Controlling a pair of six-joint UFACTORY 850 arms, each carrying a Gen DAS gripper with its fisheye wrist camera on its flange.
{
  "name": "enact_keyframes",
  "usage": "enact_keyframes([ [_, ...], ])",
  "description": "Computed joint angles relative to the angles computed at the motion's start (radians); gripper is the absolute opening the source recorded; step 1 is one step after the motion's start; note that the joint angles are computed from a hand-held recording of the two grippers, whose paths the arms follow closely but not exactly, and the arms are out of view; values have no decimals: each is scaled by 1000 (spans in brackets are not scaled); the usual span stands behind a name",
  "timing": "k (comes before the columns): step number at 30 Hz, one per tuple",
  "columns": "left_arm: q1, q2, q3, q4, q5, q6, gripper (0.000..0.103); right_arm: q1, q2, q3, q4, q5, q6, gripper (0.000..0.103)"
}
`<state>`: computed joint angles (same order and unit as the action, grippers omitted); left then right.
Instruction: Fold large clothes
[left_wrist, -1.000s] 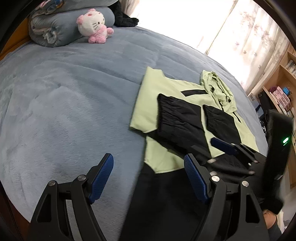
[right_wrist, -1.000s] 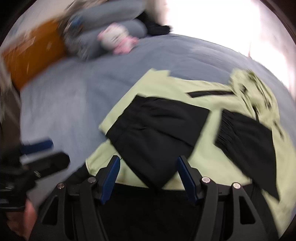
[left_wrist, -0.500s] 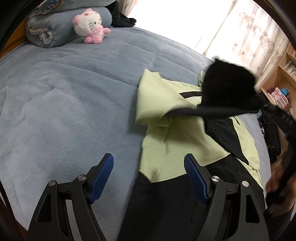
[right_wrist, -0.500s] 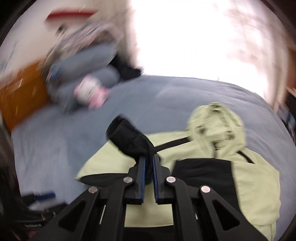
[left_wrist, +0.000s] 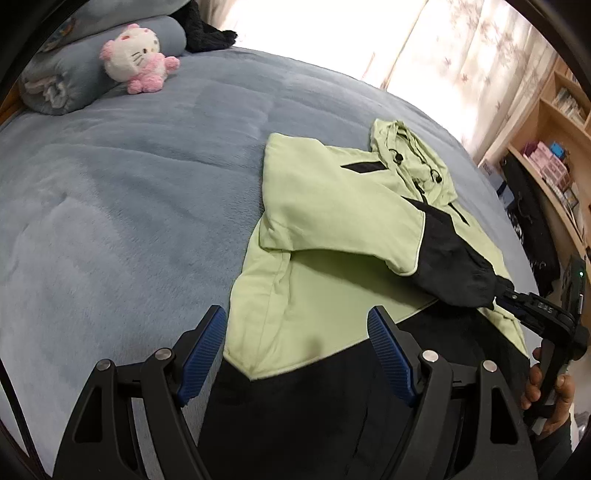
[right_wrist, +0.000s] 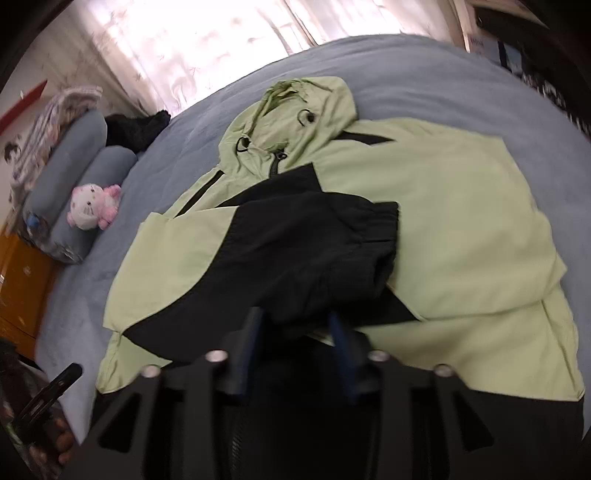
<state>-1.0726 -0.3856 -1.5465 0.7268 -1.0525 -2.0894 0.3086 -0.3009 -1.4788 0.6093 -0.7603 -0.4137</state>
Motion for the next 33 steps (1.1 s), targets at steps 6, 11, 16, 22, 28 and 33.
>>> enact_keyframes([
  [6,74,51,50,7,99,96,77,-87,-92,-78,205,-166,-64,67],
  [11,177,65,83,-15,230,180,77,-135,-243,-217,292,-292,10,67],
  [16,290,43,105,-134,348,288,77,-105,-313,-327,241,-315,-3,36],
  [22,325,-22,40,-172,286,404,77,-42,-300,-428,104,-155,-107,10],
  [28,345,-87,-25,-199,258,462,77,-34,-368,-536,13,-95,-11,10],
  [33,366,-113,-47,-197,266,460,77,-45,-340,-449,-21,-31,55,9],
])
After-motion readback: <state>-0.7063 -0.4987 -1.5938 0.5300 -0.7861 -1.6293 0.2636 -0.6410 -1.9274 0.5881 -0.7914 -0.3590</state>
